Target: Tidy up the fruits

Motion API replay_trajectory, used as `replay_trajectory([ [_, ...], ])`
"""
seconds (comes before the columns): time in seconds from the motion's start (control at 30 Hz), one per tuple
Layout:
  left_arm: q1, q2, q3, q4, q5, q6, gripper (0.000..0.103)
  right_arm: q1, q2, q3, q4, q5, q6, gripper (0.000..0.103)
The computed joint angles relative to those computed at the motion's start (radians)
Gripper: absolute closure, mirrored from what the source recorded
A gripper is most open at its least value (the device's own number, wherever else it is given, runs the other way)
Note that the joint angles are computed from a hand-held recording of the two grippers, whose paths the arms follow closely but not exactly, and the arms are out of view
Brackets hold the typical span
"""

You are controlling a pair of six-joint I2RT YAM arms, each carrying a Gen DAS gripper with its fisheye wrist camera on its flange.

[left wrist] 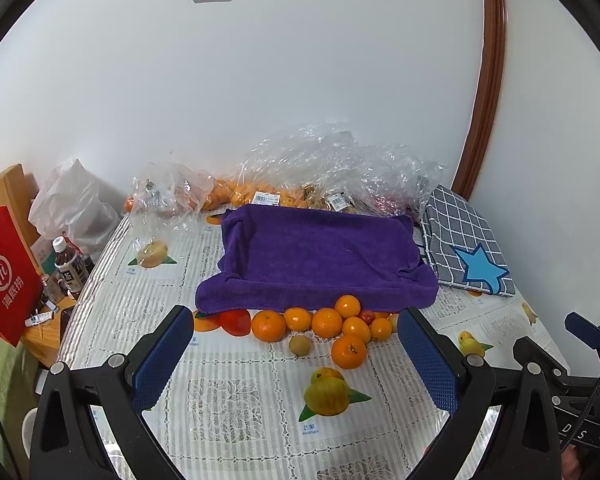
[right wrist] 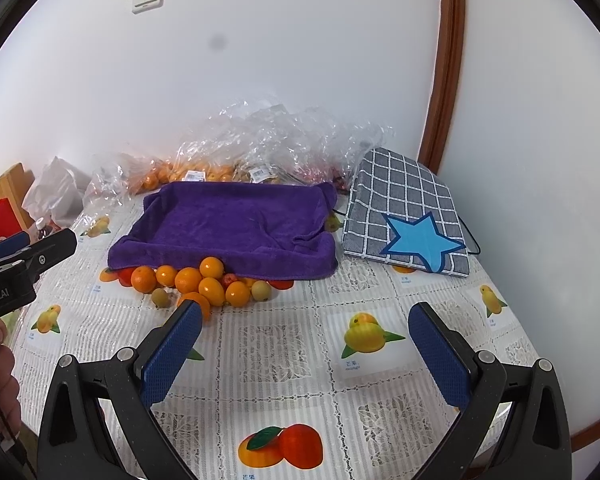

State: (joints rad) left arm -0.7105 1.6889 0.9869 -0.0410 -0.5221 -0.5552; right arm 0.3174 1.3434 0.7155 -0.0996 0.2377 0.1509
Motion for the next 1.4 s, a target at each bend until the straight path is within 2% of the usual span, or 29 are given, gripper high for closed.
replay_trajectory([
  [0.43, 0.037, 0.015, -0.042, 0.058, 0.043, 0.016, 0.0, 0.013, 0.042, -0.008, 0.049, -0.002, -0.004, 0.001],
  [0.93, 0.149, 0.146, -0.074, 0.164, 0.144, 0.019, 0.003, -0.029, 0.273, 0.009, 0.214, -0.061, 0.004, 0.009],
  [1.13, 0.181, 0.22, -0.061, 0.201, 0.182, 0.034, 0.01, -0.055, 0.412, 0.061, 0.244, -0.138, -0.008, 0.028],
  [1.3, 0.2, 0.281, -0.035, 0.21, 0.219, 0.043, 0.028, -0.057, 0.521, 0.102, 0.268, -0.182, -0.017, 0.045],
  [1.4, 0.209, 0.318, -0.012, 0.2, 0.218, 0.055, 0.034, -0.056, 0.581, 0.133, 0.279, -0.224, -0.017, 0.053],
])
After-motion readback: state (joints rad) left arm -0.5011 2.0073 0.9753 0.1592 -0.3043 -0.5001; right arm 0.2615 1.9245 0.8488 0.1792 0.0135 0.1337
